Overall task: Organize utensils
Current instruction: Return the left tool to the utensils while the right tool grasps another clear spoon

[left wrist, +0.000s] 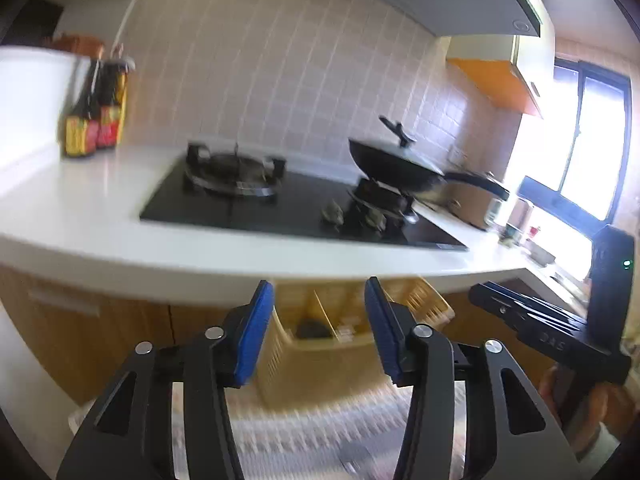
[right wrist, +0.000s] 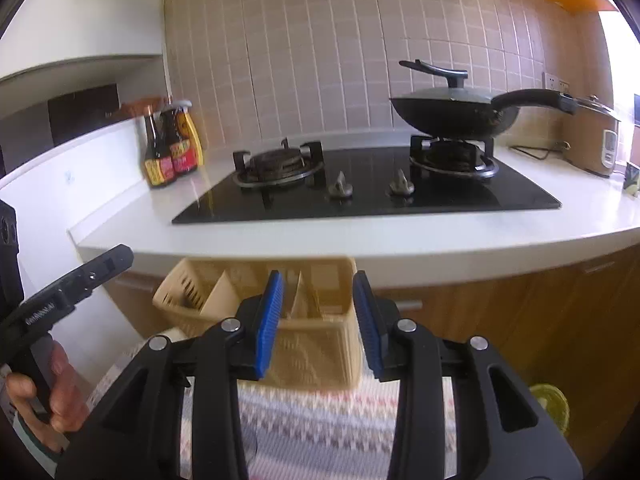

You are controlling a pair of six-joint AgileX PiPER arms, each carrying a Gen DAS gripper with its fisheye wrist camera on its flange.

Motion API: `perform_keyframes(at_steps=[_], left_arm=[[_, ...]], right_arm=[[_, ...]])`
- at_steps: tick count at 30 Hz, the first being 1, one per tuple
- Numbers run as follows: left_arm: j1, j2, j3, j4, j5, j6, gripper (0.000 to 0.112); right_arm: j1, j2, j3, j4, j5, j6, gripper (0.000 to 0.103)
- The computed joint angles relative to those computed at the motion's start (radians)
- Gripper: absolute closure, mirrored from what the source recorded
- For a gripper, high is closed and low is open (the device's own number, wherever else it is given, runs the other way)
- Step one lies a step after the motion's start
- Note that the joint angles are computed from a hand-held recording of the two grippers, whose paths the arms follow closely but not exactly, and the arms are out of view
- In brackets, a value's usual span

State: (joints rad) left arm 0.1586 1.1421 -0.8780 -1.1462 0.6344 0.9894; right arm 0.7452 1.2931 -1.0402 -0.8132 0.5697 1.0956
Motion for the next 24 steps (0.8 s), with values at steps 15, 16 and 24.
perform_keyframes(at_steps=[15, 16, 24], left_arm=[[0.095, -0.023, 0.103, 0.501, 0.487, -0.206, 0.067], [0.091, -0.028, 0.129, 0.518, 0.476, -0.2, 0.067], [0.086, -0.007, 0.261, 0.539, 0.464, -0.134, 0.071]], right_arm=[[0.016, 0.046, 0.006, 0.619, 0.218, -0.386, 0.07], [0.014, 0.058, 0.011, 0.645, 0.21, -0.398, 0.07], [-0.01, 0.223, -0.015, 0.88, 0.159, -0.57, 0.07]])
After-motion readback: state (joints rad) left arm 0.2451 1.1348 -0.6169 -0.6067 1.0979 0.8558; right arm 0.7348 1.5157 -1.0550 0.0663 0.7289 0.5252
